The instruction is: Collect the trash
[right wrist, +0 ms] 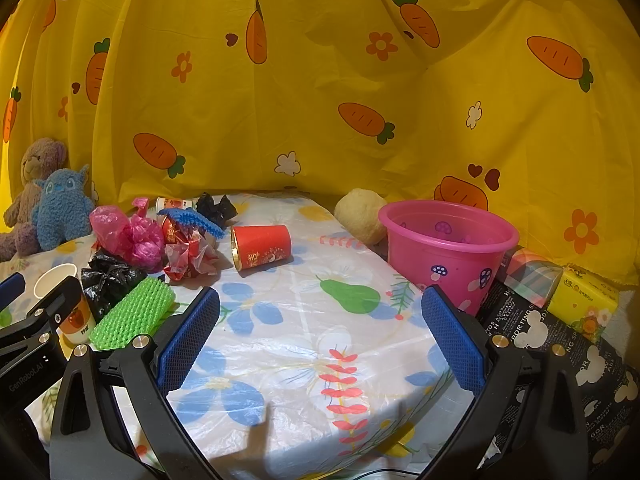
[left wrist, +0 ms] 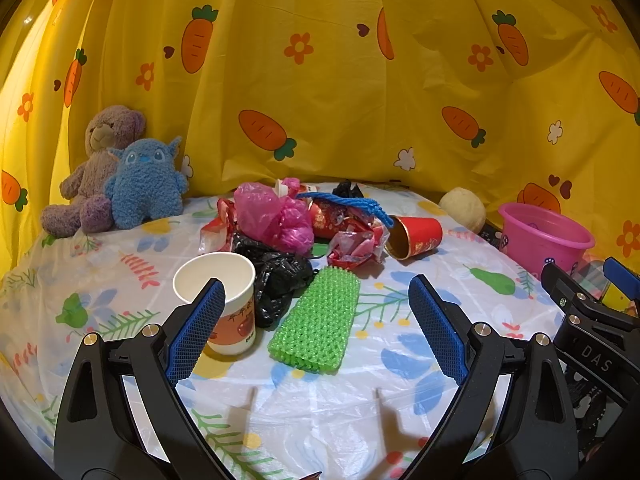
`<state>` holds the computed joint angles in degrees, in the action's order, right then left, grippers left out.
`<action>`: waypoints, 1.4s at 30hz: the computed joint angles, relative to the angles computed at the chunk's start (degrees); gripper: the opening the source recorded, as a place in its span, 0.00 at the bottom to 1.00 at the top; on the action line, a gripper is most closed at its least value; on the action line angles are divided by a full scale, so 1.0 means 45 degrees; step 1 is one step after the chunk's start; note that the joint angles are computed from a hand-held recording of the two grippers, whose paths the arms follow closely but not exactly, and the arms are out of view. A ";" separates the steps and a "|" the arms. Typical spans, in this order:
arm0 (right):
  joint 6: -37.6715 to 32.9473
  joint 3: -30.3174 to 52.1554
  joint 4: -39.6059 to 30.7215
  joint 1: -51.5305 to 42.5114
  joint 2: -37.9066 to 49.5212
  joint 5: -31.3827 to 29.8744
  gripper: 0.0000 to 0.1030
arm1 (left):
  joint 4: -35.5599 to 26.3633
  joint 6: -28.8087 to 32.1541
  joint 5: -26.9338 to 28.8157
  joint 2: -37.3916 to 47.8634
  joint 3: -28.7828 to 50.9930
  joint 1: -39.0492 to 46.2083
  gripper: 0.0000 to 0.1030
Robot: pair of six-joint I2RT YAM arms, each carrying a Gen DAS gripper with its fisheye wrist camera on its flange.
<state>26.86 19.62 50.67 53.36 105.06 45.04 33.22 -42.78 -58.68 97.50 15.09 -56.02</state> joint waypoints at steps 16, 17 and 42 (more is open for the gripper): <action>0.0018 -0.0035 0.0145 -0.0029 0.0079 -0.0019 0.95 | 0.0047 -0.0164 0.0018 -0.0081 -0.0139 -0.0023 0.89; 0.0015 -0.0029 0.0148 -0.0033 0.0084 -0.0023 0.95 | -0.0023 -0.0221 -0.0015 -0.0081 -0.0115 -0.0068 0.89; -0.0090 -0.0004 0.0303 -0.0062 0.0159 -0.0073 0.95 | -0.0023 -0.0288 0.0040 -0.0166 -0.0191 -0.0062 0.89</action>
<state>26.45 19.60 52.03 53.08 105.78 44.71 33.11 -44.07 -58.50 96.75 14.23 -56.30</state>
